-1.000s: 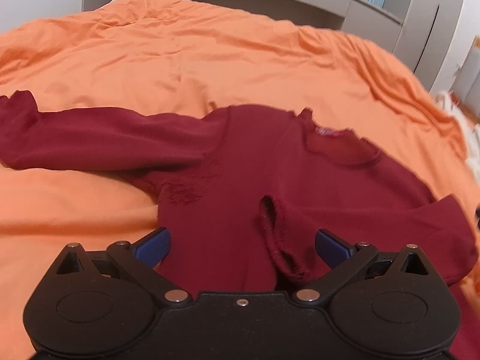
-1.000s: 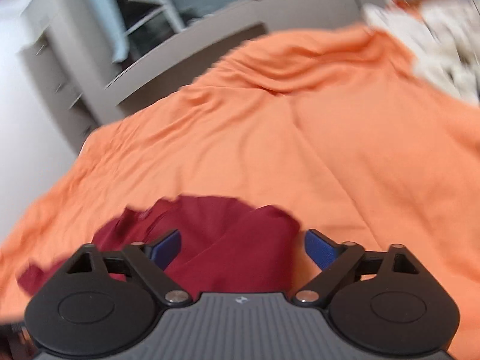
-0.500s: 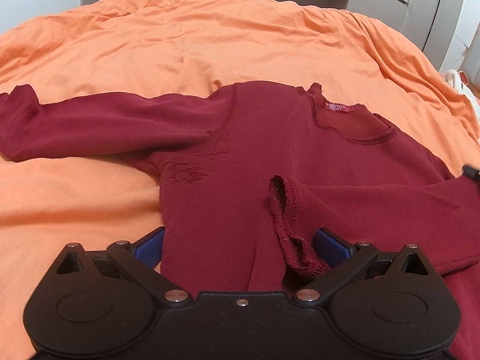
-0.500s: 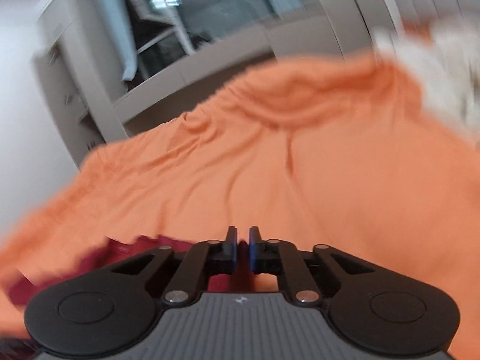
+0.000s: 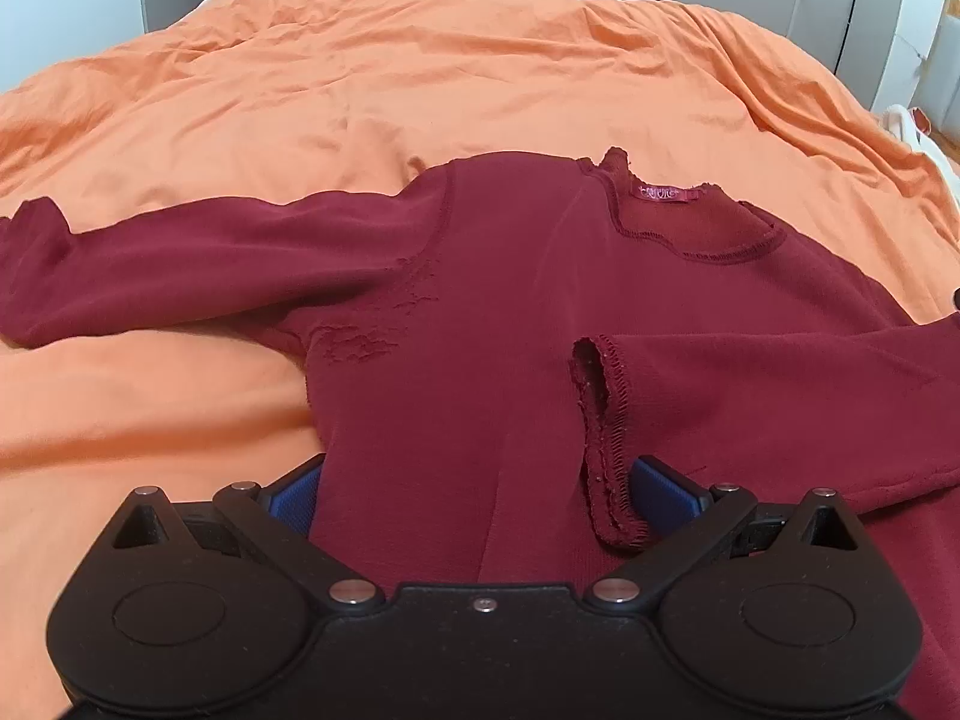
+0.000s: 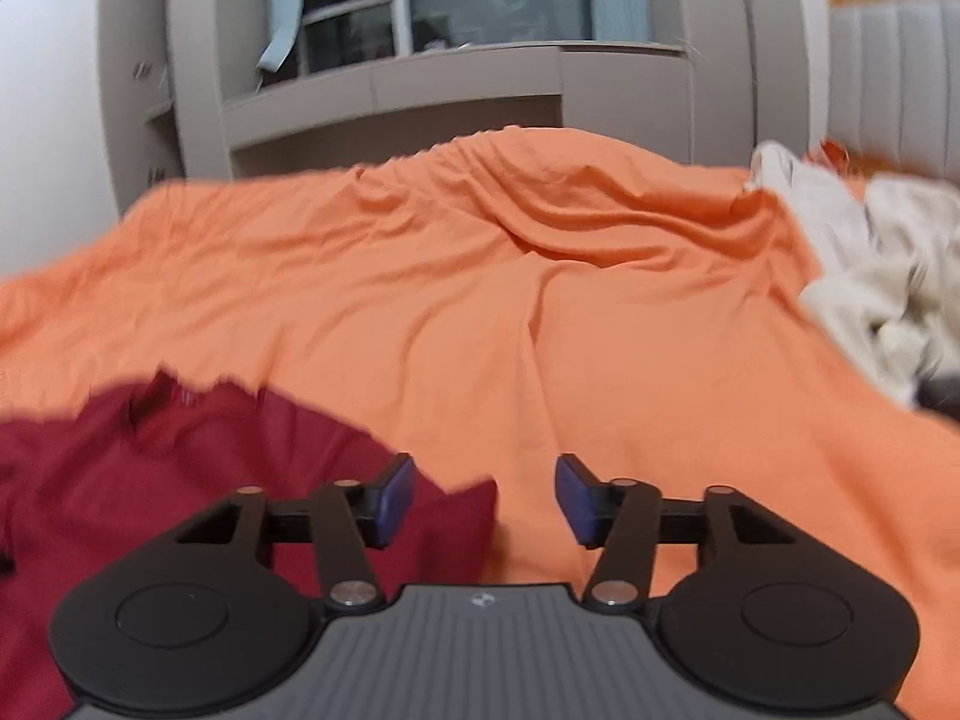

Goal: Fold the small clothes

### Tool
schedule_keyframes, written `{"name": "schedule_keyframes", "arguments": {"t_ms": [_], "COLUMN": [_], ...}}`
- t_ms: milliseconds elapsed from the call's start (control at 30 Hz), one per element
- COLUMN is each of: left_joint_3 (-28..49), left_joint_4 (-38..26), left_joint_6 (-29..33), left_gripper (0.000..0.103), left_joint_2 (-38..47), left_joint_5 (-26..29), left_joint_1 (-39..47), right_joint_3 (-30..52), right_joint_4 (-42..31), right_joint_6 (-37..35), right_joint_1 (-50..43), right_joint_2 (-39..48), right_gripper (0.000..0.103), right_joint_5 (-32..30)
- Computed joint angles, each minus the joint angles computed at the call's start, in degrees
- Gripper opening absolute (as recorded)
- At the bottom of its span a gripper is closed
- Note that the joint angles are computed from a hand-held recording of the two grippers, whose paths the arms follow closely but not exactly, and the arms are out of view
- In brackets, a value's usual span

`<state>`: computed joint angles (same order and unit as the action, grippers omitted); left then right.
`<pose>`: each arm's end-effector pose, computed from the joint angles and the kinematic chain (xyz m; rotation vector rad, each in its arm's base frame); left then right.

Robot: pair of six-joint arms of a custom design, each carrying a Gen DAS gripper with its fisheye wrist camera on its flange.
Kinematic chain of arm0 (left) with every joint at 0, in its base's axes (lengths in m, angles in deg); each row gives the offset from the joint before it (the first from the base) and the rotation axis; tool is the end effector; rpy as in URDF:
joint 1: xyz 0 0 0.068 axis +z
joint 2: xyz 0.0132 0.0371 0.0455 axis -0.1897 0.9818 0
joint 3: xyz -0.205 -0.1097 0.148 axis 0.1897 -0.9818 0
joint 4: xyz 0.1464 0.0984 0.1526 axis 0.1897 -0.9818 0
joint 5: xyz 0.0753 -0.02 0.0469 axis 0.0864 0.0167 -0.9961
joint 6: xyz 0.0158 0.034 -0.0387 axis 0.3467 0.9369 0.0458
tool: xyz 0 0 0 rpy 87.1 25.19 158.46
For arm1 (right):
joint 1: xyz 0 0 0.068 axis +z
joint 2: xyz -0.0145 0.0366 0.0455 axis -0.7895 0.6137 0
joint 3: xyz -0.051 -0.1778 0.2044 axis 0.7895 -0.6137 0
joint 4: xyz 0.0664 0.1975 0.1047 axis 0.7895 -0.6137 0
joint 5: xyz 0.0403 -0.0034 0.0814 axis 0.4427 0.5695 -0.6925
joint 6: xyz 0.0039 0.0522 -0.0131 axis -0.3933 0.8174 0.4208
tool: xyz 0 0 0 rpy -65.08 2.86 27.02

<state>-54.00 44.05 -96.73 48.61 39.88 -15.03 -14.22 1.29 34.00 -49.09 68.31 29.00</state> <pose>0.1621 -0.0001 0.0997 -0.6278 2.3611 0.1682 0.3614 0.0345 0.1061 -0.5358 2.0730 0.3837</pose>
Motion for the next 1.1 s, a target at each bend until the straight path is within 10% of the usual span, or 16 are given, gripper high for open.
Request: {"name": "schedule_keyframes", "arguments": {"t_ms": [300,700,733,900,1100], "left_joint_3": [-0.44,-0.83,-0.81,-0.69,-0.68], "left_joint_4": [0.30,0.85,0.78,0.75,1.02], "left_joint_6": [-0.27,-0.30,-0.25,-0.37,-0.25], "left_gripper": [0.102,0.102,0.102,0.102,0.102], "left_joint_2": [-0.77,-0.78,-0.77,-0.54,-0.12], "left_joint_5": [-0.76,-0.37,-0.52,-0.79,-0.87], "left_joint_1": [-0.78,-0.33,-0.42,-0.66,-0.72], "right_joint_3": [-20.13,-29.64,-29.19,-29.07,-23.08], "right_joint_4": [2.72,36.69,36.45,32.11,0.76], "right_joint_6": [-25.88,-36.92,-37.48,-32.70,-8.03], "right_joint_1": [-1.60,9.14,9.75,11.04,1.16], "right_joint_2": [-13.14,3.53,3.85,0.93,-13.81], "right_gripper": [0.074,0.033,0.017,0.009,0.008], "right_joint_5": [4.71,14.04,14.45,18.35,2.54]}}
